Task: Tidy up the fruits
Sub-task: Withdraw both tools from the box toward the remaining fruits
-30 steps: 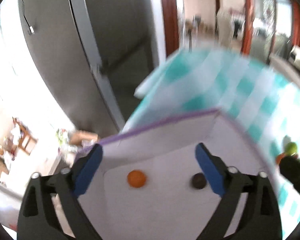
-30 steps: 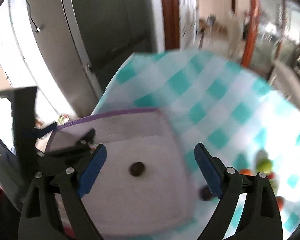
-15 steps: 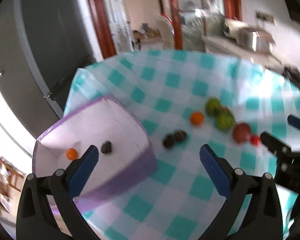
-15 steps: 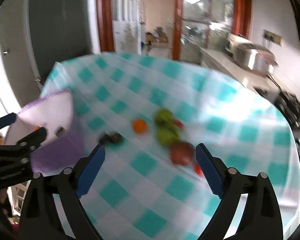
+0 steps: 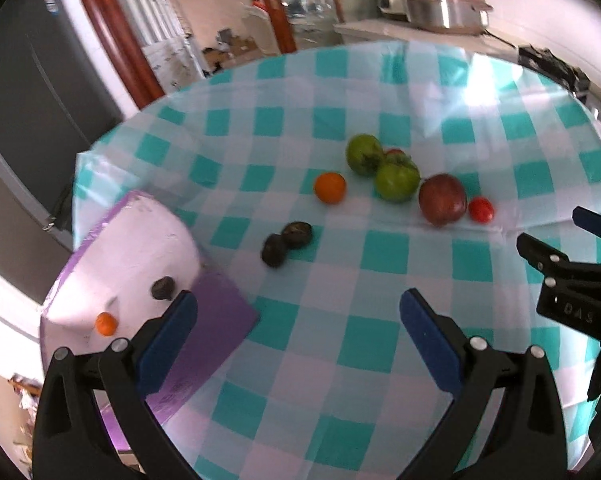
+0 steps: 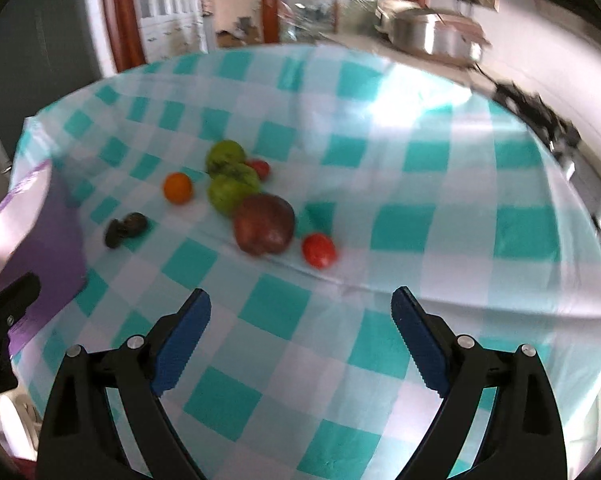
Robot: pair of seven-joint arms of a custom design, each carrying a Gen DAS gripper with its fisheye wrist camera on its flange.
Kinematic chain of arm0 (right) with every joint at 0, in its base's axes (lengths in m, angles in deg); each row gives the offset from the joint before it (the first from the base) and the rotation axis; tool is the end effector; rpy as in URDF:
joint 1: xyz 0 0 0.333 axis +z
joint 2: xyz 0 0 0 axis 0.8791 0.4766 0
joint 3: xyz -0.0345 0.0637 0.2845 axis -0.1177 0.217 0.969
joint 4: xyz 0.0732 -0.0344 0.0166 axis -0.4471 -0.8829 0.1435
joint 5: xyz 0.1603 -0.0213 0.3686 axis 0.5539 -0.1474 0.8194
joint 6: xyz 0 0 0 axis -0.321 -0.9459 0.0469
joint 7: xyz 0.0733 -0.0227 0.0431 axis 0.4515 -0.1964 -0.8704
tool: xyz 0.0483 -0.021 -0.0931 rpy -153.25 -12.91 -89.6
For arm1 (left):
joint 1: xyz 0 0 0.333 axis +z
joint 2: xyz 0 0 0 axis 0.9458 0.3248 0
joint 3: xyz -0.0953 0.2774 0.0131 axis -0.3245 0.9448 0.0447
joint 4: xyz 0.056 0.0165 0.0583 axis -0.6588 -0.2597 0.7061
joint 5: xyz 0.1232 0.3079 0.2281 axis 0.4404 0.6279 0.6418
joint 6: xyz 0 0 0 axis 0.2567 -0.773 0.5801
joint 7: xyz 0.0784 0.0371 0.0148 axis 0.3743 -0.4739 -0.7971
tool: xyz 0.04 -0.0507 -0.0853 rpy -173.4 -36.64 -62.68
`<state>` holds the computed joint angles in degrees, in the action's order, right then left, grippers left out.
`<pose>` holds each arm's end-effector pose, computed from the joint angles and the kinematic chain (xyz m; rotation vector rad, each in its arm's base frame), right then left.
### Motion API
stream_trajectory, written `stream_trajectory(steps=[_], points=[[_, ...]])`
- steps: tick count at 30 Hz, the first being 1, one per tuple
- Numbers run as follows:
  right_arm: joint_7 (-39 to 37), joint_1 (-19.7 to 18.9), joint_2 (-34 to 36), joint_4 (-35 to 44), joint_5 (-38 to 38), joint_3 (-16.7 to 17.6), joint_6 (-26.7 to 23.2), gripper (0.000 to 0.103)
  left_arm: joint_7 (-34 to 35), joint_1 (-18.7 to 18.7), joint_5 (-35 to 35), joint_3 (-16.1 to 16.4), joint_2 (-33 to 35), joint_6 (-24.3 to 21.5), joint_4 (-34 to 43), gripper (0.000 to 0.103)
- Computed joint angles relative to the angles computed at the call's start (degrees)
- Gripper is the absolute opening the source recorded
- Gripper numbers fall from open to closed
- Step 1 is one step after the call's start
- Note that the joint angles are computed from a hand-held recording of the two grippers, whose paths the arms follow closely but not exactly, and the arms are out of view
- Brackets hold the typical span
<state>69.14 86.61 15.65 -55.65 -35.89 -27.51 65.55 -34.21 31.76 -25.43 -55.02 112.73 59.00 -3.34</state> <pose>0.5257 0.3280 0.5647 -1.8312 1.9135 -0.6074 0.5199 -0.4883 0.5887 -1.5751 1.9650 -0.4250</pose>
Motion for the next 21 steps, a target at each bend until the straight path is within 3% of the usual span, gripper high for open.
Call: stream_trajectory(steps=[10,16,21], points=[[0.2,0.4,8.8,5.1,6.0,-1.6,-1.7,0.087,11.2,6.4,-13.9,-0.2,9.4,6.7,5.4,0.102],[-3.9,1.8,18.1,16.5,7.6,-3.1,-5.7,0.078,18.7,6.6,-14.5,0.4,10.4,13.8,2.7,0.101],[-6.1,3.7,24.7,25.7,6.7,-5.3,-7.6,0.078,23.9,7.2,-16.4,0.3,11.4,15.8,2.3,0.101]])
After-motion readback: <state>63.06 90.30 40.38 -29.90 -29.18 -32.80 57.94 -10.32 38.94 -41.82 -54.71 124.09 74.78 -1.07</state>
